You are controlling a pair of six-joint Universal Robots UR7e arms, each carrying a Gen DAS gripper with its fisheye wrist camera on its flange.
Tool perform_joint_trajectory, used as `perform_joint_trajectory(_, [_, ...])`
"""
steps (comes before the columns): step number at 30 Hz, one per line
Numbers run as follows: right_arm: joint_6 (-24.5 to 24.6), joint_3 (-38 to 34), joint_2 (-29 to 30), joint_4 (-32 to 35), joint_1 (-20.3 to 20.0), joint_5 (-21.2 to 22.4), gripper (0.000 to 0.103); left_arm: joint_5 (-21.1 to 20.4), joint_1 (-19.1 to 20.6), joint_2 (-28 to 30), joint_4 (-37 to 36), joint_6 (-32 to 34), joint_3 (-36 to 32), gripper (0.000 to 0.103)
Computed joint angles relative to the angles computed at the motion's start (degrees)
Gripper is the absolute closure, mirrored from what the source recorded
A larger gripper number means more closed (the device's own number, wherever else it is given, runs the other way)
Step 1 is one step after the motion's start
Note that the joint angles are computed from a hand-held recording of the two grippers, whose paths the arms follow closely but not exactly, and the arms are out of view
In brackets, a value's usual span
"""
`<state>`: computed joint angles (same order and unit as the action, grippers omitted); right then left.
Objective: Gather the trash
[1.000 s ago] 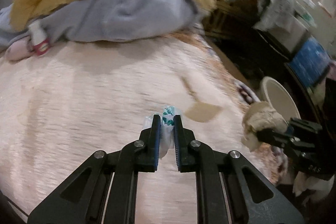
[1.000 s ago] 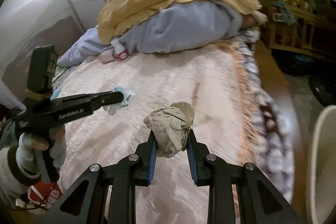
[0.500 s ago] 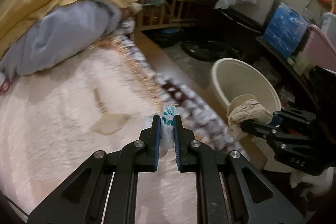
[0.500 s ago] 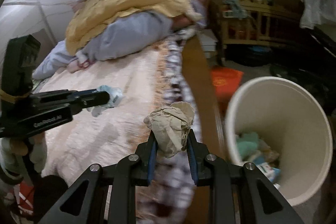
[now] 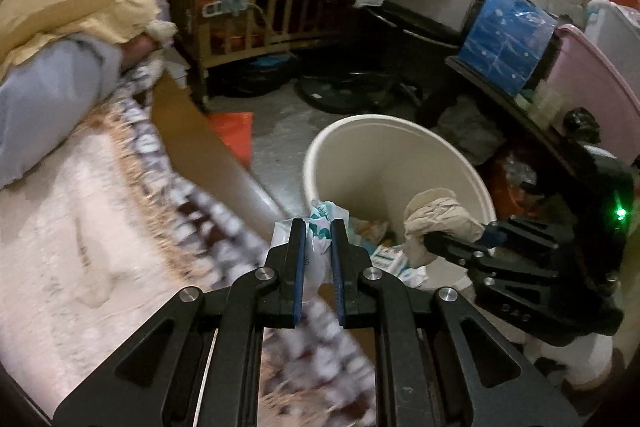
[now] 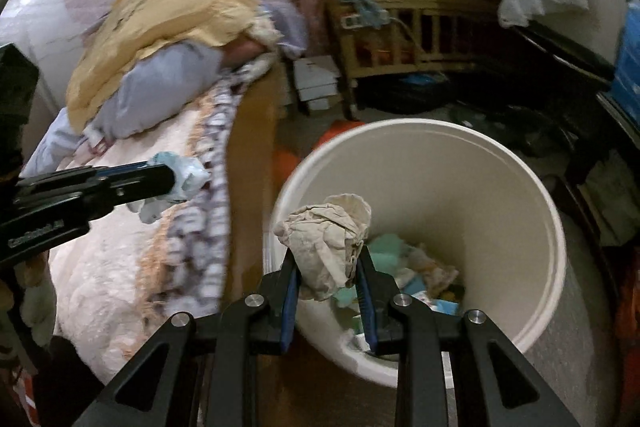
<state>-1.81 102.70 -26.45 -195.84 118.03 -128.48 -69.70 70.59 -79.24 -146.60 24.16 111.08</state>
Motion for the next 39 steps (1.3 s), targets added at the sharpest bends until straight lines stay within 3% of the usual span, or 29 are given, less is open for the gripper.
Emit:
perform_joint_trajectory(8, [1.73, 2.44, -1.48, -2.60, -3.03, -1.33, 0.077, -5.17, -0.58, 4.70, 0.28, -3.73, -1.82, 0.090])
perform_joint_trajectory(9, [2.05, 2.72, -1.59, -3.07, -3.29, -1.36, 0.071, -6.03, -0.45, 5.10, 0.75, -4.23, -2.16, 0.086])
perform_joint_trajectory(10, [2.54, 2.99, -1.69, -3.39, -3.50, -1.43, 0.056, -6.71, -0.34, 5.49, 1.31, -4.66, -2.53, 0.083])
perform_joint_trajectory(12, [3.04, 3.53, -1.72, -4.58, -3.64, -2.31, 0.042, -7.14, -0.28, 5.88, 1.48, -5.36, -2.68, 0.061])
perform_joint_trajectory(14, [3.39, 4.30, -1.89, -5.89, -3.73, -2.56, 0.041, -7.45, -0.24, 5.70, 0.58, -5.68, -2.15, 0.054])
perform_joint_trajectory(19, [4.28, 5.48, -2.19, -6.85, -3.18, -1.99, 0.041, -4.17, -1.16, 3.86, -1.14, -6.27, -0.10, 0.054])
perform_joint_trajectory(23, [4.08, 5.71, -1.50, -9.32, -1.46, -3.56, 0.041, -1.03, -1.99, 0.84, -5.50, -4.81, 3.35, 0.053])
perform_joint_trajectory(34, [3.90, 5.28, -0.67, -15.54, 4.71, -9.86, 0.041, 2.56, -3.58, -6.86, -15.24, -1.90, 10.97, 0.053])
perform_joint_trajectory(39, [3.06, 3.98, 0.14, -16.60, 6.66, -12.27, 0.033, 3.88, -4.87, -9.41, -19.18, 0.74, 13.77, 0.053])
